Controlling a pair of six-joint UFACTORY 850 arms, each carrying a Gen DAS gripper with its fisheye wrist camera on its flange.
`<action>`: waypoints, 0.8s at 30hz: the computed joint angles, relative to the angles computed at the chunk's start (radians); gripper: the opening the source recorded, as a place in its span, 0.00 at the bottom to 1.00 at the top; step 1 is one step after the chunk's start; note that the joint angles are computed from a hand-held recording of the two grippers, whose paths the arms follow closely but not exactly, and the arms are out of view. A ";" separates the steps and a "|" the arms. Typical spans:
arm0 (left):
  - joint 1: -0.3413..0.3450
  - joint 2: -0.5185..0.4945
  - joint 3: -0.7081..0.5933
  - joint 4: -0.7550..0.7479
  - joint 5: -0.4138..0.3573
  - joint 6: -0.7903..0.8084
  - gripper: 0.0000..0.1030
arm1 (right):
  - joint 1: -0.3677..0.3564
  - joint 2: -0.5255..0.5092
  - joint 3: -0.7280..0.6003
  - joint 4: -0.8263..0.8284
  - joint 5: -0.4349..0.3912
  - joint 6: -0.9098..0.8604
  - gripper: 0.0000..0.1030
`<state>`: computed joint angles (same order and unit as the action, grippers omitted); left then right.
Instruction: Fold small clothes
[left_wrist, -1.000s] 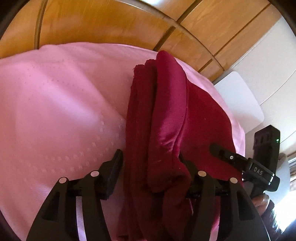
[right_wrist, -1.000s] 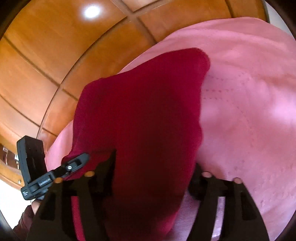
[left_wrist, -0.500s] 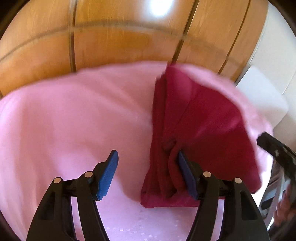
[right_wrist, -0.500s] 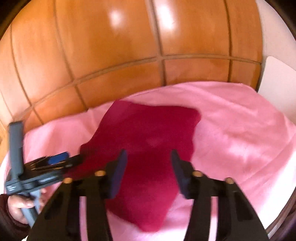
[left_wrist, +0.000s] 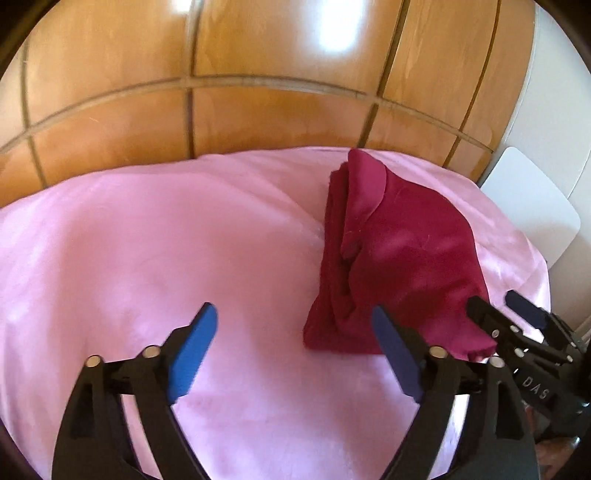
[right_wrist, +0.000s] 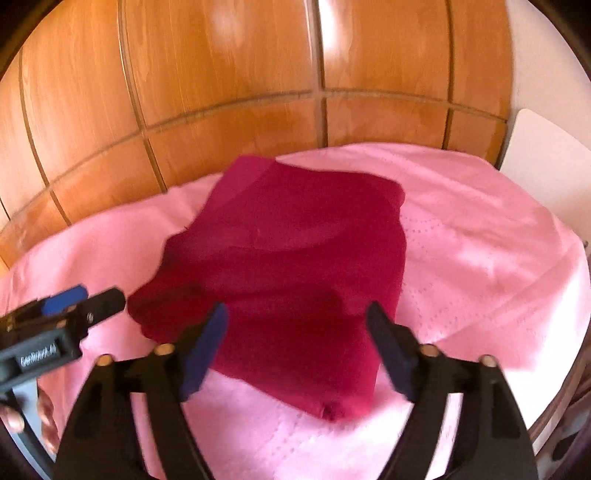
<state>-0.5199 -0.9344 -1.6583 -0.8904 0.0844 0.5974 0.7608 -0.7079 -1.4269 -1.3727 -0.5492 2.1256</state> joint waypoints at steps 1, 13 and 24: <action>-0.005 0.019 0.032 0.030 0.031 -0.032 0.90 | 0.009 0.003 -0.003 0.001 -0.022 0.011 0.89; -0.058 0.169 0.287 -0.043 0.252 -0.028 0.96 | 0.114 -0.006 -0.037 0.119 -0.255 0.020 0.98; -0.072 0.222 0.388 0.059 0.341 -0.180 0.96 | 0.142 -0.011 -0.033 0.186 -0.319 0.044 0.98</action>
<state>-0.5917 -0.7125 -1.2703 -0.8310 0.4257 0.4173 0.9030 -0.7185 -1.4601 -1.1871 -0.8683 2.1691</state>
